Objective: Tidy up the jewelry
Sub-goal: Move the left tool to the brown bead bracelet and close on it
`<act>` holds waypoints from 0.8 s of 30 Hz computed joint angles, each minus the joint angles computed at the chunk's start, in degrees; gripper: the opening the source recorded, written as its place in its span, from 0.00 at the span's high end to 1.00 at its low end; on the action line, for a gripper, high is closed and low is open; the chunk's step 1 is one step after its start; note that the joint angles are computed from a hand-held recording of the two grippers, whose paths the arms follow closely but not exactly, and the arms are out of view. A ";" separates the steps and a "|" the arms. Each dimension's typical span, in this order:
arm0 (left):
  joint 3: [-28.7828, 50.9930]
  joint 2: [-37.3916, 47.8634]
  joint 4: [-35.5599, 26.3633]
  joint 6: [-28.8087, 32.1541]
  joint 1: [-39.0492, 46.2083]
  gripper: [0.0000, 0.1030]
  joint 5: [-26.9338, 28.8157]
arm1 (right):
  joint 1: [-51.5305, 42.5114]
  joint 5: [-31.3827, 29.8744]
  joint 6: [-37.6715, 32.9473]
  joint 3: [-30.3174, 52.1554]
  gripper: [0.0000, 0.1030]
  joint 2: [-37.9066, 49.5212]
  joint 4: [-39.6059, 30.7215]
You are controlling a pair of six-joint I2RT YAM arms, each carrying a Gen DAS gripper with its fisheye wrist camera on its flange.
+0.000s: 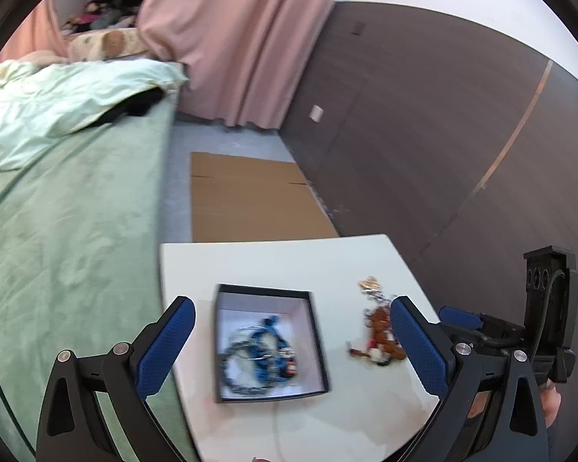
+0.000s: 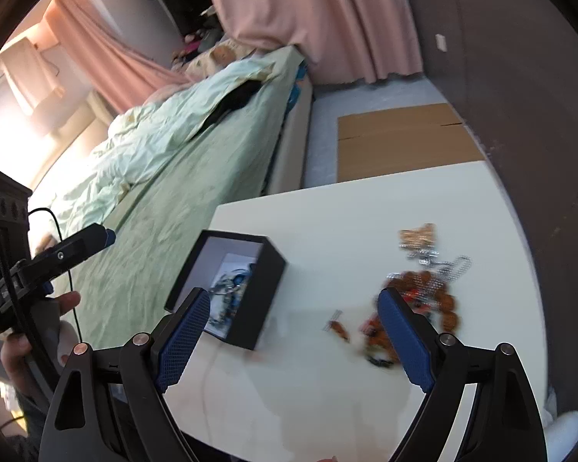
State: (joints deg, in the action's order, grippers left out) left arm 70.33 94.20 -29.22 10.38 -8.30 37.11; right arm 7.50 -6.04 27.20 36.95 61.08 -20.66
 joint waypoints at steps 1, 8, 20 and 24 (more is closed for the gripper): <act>-0.44 -0.41 0.47 -0.20 -0.60 0.02 0.05 | -1.31 -0.15 -0.16 -0.93 0.14 -2.17 -0.75; -2.24 -0.58 3.23 -3.36 -4.99 0.02 -1.07 | -7.76 0.77 -3.32 -5.51 0.00 -12.19 -5.25; -7.41 -4.73 12.78 -11.88 -6.74 0.02 -1.93 | -20.72 -7.52 -10.19 -11.86 0.00 -25.61 -7.98; -9.16 -6.08 14.98 -11.51 -8.82 0.02 -4.73 | -27.49 -13.75 -14.08 -13.03 0.00 -27.01 -9.94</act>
State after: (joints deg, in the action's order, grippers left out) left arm 61.16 88.12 -14.24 -1.14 -17.11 32.38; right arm -19.99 -19.79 13.12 23.92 34.06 -30.59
